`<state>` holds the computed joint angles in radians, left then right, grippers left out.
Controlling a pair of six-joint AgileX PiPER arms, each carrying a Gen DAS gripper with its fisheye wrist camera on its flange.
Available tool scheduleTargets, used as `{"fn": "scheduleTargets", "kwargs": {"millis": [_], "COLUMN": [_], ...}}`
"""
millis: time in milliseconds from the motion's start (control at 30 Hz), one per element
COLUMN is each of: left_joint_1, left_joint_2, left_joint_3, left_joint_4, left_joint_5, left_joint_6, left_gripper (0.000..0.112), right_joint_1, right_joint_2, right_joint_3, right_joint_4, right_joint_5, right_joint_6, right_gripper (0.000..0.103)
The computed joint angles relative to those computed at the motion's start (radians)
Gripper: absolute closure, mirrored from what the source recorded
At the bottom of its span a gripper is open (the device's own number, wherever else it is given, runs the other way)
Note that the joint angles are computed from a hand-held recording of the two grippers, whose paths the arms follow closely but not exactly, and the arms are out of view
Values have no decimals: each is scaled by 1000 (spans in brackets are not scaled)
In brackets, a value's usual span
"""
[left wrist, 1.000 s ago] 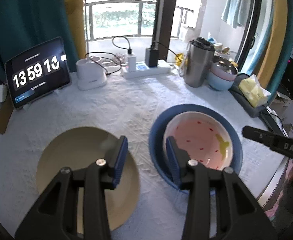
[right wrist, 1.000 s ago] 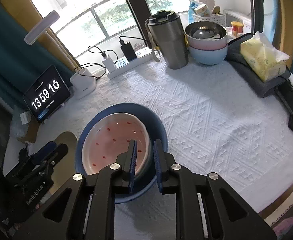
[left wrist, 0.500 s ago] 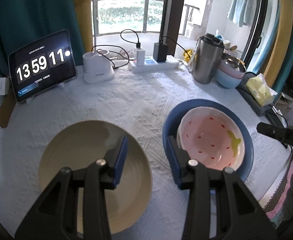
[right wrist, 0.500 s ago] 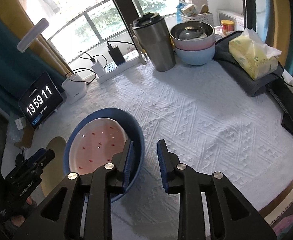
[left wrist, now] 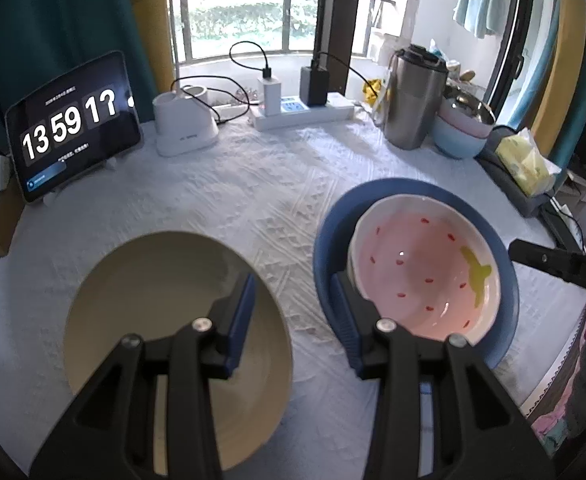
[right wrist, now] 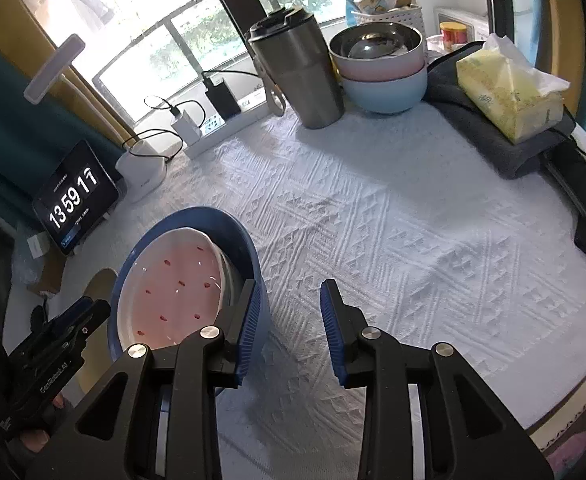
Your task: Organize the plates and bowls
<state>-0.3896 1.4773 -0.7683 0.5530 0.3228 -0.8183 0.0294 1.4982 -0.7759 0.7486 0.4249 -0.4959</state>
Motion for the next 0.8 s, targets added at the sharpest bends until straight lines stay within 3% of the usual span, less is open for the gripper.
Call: {"fn": "scheduleTargets", "kwargs": {"millis": [267, 533, 700, 800], "left_joint_1": [-9, -12, -15, -17], "left_joint_2": [46, 76, 89, 96], "left_joint_3": [-21, -26, -38, -38], "left_joint_4": [22, 48, 63, 80], "left_joint_5": [10, -6, 6, 0], "left_joint_6": [-16, -33, -31, -42], "left_gripper": [71, 70, 67, 67], "right_joint_1": [19, 84, 132, 130], "right_joint_2": [32, 69, 78, 71], "right_joint_3": [-12, -18, 1, 26], "right_joint_4": [2, -140, -264, -203], "right_joint_5": [-19, -86, -164, -200], "right_joint_6": [-24, 71, 156, 88], "right_gripper": [68, 68, 62, 57]}}
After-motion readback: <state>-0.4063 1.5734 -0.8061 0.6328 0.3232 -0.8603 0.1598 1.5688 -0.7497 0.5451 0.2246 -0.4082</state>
